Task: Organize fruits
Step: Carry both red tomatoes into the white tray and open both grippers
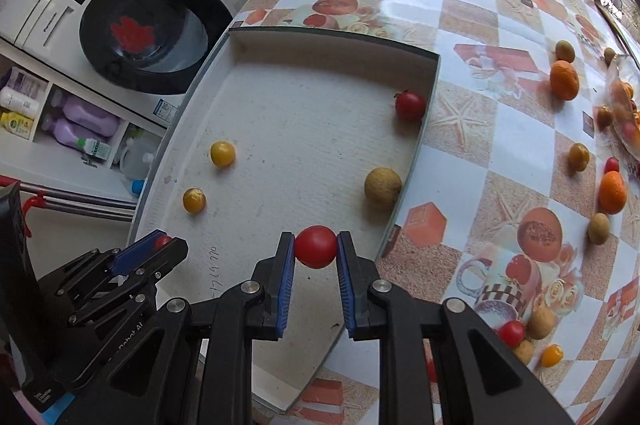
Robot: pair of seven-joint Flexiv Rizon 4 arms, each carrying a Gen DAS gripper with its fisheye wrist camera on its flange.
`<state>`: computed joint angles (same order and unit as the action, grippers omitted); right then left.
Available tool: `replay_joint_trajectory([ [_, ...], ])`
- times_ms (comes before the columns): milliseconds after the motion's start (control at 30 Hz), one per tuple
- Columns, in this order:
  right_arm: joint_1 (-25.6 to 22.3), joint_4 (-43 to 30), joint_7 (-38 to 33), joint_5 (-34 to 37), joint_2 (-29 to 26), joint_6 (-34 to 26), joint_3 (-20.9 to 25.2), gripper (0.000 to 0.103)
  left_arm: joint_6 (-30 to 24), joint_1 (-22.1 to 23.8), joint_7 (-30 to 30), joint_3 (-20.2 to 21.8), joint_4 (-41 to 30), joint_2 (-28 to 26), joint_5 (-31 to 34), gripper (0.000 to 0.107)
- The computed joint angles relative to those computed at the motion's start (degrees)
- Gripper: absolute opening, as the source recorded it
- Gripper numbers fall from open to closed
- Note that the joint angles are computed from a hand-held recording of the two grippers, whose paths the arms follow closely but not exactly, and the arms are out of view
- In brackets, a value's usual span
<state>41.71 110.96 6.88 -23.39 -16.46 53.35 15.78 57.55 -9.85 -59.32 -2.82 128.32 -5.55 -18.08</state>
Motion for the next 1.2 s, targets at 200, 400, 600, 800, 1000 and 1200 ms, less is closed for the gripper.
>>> replay_joint_trajectory([
  [200, -0.66, -3.32, -4.31, 1.40, -3.60, -0.48, -0.61, 0.023, 1.32, 0.36, -0.39, 0.14, -0.24, -1.55, 1.36, 0.023],
  [400, -0.64, -5.15, -6.35, 2.12, -5.60, -1.50, -1.42, 0.023, 1.84, 0.53, -0.52, 0.13, -0.11, -2.05, 2.47, 0.023],
  [600, -0.58, -6.48, -8.06, 3.18, -7.08, -3.07, -1.81, 0.023, 1.81, 0.50, -0.56, 0.12, -0.37, -2.53, 4.27, 0.023],
  [800, -0.41, -7.97, -9.91, 3.44, -7.94, -4.31, -1.87, 0.031, 2.35, 0.32, -0.10, 0.10, -0.44, -2.47, 5.84, 0.024],
  [1000, -0.28, -7.89, -10.13, 3.27, -7.96, -3.43, -2.44, 0.049, 7.82, 0.23, 2.34, -0.32, 1.78, -1.33, 4.70, 0.080],
  [1200, -0.16, -5.77, -7.33, 1.47, -6.08, -1.50, -3.20, 0.076, 5.34, -0.18, 2.90, -0.16, 0.82, -1.02, 6.39, 0.080],
])
